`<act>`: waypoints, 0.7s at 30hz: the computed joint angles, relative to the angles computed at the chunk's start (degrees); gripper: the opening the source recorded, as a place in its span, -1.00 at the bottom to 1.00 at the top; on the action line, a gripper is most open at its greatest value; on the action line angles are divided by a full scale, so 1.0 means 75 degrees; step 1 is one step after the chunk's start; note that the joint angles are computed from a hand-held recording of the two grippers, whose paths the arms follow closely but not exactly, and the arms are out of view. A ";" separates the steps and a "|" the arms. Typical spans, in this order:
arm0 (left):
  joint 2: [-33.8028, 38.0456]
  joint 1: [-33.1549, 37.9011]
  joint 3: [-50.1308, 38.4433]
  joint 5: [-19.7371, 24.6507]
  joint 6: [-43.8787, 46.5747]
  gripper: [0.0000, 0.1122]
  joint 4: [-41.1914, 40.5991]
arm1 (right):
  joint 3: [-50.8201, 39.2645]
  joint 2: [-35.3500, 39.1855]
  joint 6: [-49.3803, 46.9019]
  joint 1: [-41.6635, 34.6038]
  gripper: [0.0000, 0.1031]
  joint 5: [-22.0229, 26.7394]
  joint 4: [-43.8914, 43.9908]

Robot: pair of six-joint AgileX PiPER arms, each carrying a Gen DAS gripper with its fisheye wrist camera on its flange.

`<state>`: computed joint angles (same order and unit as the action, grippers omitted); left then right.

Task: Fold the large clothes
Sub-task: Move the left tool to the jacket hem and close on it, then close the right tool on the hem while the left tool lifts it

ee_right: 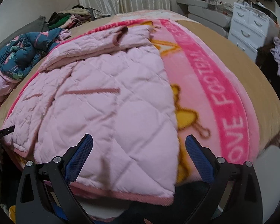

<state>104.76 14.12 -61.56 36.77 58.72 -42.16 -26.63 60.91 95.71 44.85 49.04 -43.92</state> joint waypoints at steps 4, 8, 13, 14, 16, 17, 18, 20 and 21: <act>-0.0153 -0.0035 0.0108 0.0004 0.0279 0.36 -0.0156 | 0.0354 -0.0280 -0.0030 0.0017 0.92 -0.0239 0.0288; -0.0322 -0.0020 0.0191 0.0104 0.0533 -0.11 -0.0326 | 0.0757 -0.0506 -0.0134 -0.0161 0.92 -0.0797 0.0616; -0.0515 -0.0004 0.0271 0.0165 0.0714 -0.47 -0.0377 | 0.1127 -0.0510 -0.0677 -0.0564 0.92 -0.1671 0.1091; -0.0534 0.0004 0.0267 0.0192 0.0728 -0.47 -0.0374 | 0.1180 -0.0452 -0.0909 -0.0708 0.92 -0.1928 0.1234; -0.0551 -0.0002 0.0251 0.0212 0.0686 -0.48 -0.0271 | 0.1263 -0.0335 -0.1286 -0.0954 0.92 -0.2388 0.1447; -0.0544 -0.0001 0.0242 0.0234 0.0642 -0.48 -0.0218 | 0.1289 -0.0280 -0.1404 -0.1047 0.92 -0.2574 0.1505; -0.0542 0.0008 0.0252 0.0259 0.0614 -0.47 -0.0148 | 0.1325 -0.0250 -0.1529 -0.1142 0.92 -0.2750 0.1569; -0.0549 0.0038 0.0311 0.0269 0.0571 -0.41 -0.0040 | 0.1468 -0.0193 -0.2370 -0.1562 0.91 -0.3443 0.2149; -0.0548 0.0053 0.0332 0.0284 0.0546 -0.33 0.0001 | 0.1518 -0.0095 -0.2701 -0.1685 0.91 -0.3745 0.2400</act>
<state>100.65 14.52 -59.07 38.90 62.82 -42.15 -15.25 60.19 75.45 32.21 20.96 -25.92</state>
